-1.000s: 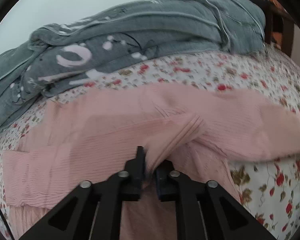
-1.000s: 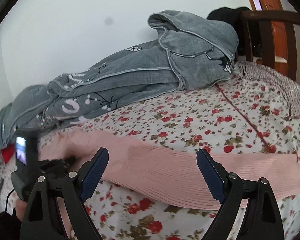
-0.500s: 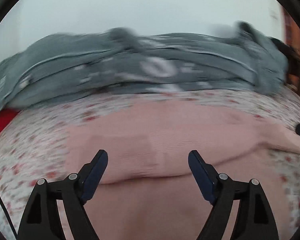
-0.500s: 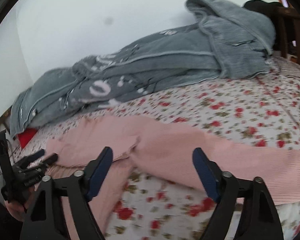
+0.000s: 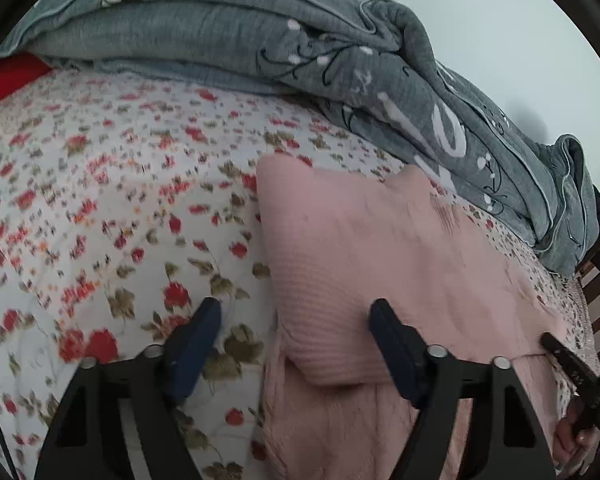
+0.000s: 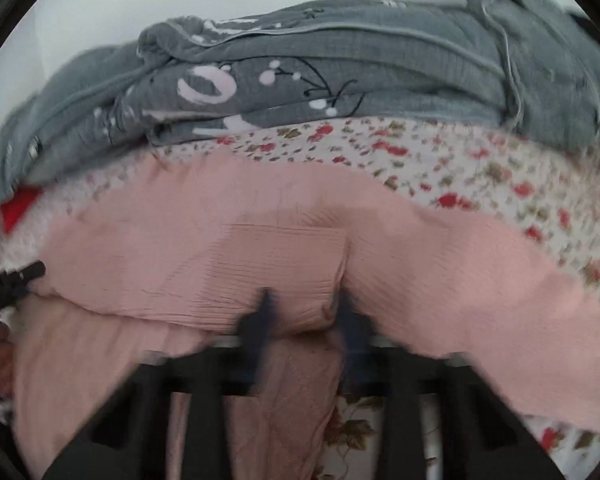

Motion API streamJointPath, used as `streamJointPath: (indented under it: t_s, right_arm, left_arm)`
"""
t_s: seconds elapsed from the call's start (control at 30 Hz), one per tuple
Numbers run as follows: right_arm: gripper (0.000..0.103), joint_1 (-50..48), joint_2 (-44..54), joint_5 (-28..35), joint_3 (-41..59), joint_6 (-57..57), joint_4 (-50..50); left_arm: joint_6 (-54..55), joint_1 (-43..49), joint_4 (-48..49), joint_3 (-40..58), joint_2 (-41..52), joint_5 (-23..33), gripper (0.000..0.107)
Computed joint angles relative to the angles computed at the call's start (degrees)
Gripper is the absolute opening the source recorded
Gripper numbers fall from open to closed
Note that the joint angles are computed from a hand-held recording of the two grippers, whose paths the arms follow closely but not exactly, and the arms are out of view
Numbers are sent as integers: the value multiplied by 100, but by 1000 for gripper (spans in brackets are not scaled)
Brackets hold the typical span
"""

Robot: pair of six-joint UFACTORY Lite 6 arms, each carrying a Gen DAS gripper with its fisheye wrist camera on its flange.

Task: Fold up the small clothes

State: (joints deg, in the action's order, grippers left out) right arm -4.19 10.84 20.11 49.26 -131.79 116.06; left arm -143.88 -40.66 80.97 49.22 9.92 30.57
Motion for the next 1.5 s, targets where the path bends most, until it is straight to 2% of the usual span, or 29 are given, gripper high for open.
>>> streamJointPath:
  t_s: [0.03, 0.07, 0.13, 0.23, 0.3, 0.37, 0.47, 0.53, 0.6, 0.67, 0.7, 0.73, 0.83, 0.9, 0.97, 1.13, 1.27, 1.4, 1.5]
  right_arm:
    - [6, -163, -92, 353, -120, -99, 47]
    - [6, -381, -297, 731, -292, -15, -44]
    - [6, -464, -318, 766, -334, -137, 113]
    - [6, -23, 296, -87, 134, 90, -32]
    - [6, -126, 81, 159, 11, 116, -101]
    - [8, -357, -140, 414, -176, 226, -348]
    - [29, -780, -447, 626, -385, 258, -564]
    - [46, -1167, -665, 1001, -575, -17, -440]
    - [51, -1534, -837, 1285, -727, -161, -449]
    - [51, -1670, -726, 1321, -585, -96, -539]
    - [51, -1718, -675, 1267, -509, -32, -595]
    - [51, -1756, -617, 1227, -432, 58, -676]
    - [51, -1898, -434, 1264, -198, 435, -1033]
    - [51, -1963, -370, 1199, -76, 588, -1169]
    - [52, -2158, -387, 1221, -10, 878, -1481]
    - [60, -3275, -488, 1881, 116, 1521, -2459]
    - [65, -4132, -391, 2078, 224, 1866, -2932]
    - [66, -5218, 325, 2716, 725, 2500, -3880]
    - [66, -5651, 814, 2824, 1070, 2535, -4139]
  left_arm:
    - [144, -83, -191, 16, -71, 198, 51]
    - [49, -127, -142, -35, -153, 332, 47]
    - [-294, -225, -41, -114, -248, 621, 47]
    - [606, 4, -817, 337, 245, 322, 43]
    - [740, -50, -877, 398, 212, 513, 43]
    - [607, -346, -785, 365, -4, 997, 40]
    - [569, -691, -435, 522, -186, 1604, 43]
    - [743, -577, -104, 735, -70, 1506, 54]
    - [849, -219, 51, 961, 233, 1076, 54]
    - [1185, 335, -439, 1237, 733, 251, 52]
    - [1032, 539, -431, 1178, 904, -123, 51]
    - [811, 610, -262, 1084, 883, -257, 51]
    - [473, 459, -50, 922, 731, -19, 56]
    - [911, 518, -525, 1091, 907, -98, 61]
    - [690, 499, -320, 975, 798, -116, 63]
    - [-145, 515, 358, 655, 562, -252, 66]
    - [221, 421, -1, 873, 698, -96, 68]
    - [671, 319, -418, 1078, 804, 147, 69]
    - [621, 322, -393, 1049, 780, 162, 70]
